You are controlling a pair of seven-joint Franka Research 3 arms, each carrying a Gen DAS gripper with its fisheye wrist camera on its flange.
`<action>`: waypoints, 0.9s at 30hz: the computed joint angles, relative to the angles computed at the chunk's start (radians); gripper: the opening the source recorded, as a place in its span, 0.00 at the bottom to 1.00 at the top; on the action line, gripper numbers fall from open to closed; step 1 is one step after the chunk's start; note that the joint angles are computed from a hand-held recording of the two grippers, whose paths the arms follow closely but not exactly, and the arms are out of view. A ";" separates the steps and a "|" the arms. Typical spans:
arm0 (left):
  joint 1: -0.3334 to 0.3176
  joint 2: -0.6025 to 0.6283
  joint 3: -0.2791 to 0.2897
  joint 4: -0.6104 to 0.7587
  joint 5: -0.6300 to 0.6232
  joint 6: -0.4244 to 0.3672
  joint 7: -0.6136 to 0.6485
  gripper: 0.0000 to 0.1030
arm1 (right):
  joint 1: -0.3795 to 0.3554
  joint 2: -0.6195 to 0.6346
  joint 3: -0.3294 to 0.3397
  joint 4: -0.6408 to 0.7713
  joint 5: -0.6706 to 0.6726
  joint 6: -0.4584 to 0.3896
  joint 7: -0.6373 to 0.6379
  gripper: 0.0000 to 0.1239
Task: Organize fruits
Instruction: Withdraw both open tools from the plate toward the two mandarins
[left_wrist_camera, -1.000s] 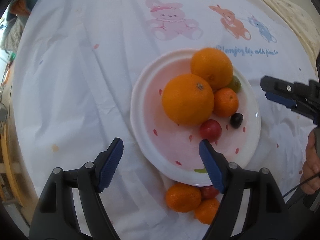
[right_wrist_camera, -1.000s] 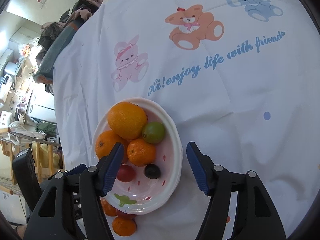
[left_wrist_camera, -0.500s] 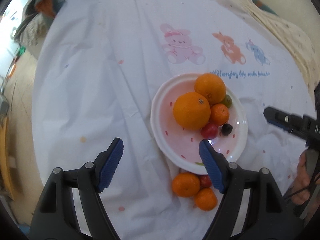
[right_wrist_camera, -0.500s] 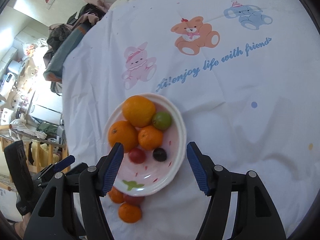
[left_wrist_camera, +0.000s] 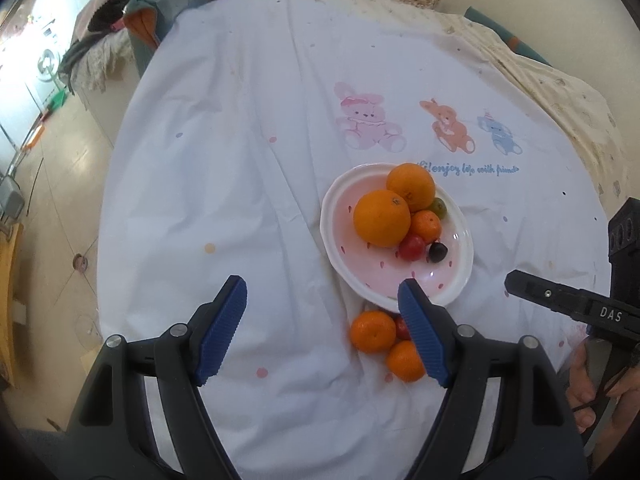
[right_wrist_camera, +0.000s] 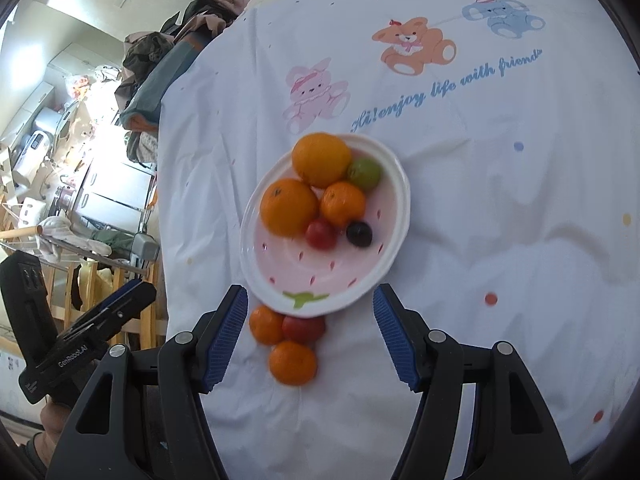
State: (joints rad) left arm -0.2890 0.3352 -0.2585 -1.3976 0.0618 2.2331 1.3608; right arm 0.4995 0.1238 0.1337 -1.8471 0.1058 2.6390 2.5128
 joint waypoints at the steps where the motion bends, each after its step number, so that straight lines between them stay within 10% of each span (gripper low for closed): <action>1: 0.001 -0.011 -0.001 -0.015 -0.001 0.007 0.001 0.73 | 0.003 -0.005 0.002 -0.007 -0.001 0.001 0.007 0.55; 12: 0.039 -0.120 -0.001 -0.186 -0.090 0.146 -0.017 0.89 | 0.010 -0.004 0.027 -0.030 0.081 -0.009 -0.011 0.55; 27: 0.045 -0.072 0.005 -0.122 -0.045 0.068 -0.115 0.89 | 0.049 0.248 0.038 0.255 0.202 -0.239 -0.228 0.47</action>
